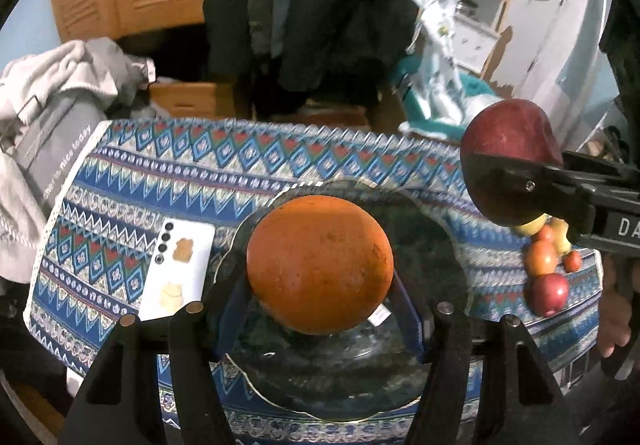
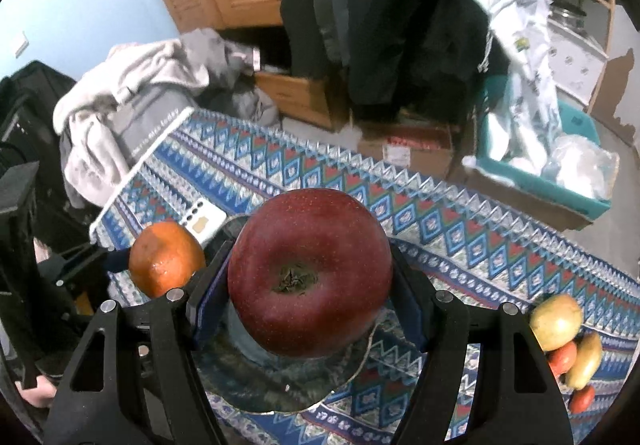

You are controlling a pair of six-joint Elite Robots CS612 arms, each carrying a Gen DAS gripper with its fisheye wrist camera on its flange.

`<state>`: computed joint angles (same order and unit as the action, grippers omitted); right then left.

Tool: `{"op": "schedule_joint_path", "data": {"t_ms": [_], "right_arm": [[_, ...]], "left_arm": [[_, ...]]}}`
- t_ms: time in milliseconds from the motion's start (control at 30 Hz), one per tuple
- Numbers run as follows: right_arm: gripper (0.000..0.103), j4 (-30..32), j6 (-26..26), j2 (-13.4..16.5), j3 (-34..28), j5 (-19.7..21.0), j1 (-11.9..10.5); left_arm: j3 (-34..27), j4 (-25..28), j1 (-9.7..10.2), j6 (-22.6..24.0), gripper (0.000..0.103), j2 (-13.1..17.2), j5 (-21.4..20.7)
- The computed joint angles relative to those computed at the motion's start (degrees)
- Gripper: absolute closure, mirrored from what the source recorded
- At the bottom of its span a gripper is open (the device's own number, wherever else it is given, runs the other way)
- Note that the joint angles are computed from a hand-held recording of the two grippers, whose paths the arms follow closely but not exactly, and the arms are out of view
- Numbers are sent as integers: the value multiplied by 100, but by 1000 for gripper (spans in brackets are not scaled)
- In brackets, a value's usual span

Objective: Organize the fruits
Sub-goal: 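Carry the orange with the left tool over the glass bowl while the right tool carries the apple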

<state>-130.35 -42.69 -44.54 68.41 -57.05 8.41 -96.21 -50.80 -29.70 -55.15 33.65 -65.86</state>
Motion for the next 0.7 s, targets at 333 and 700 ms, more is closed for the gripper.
{"op": "schedule_joint_path", "data": {"t_ms": [333,700], "right_arm": [[31,448,-171,226,-105,-544,144],[31,702,-327,321,-109,-785,202]], "left_arm": [[-10,273,210,-473,36,240,-665],[61,484,272,-582,36,344,-1117]]}}
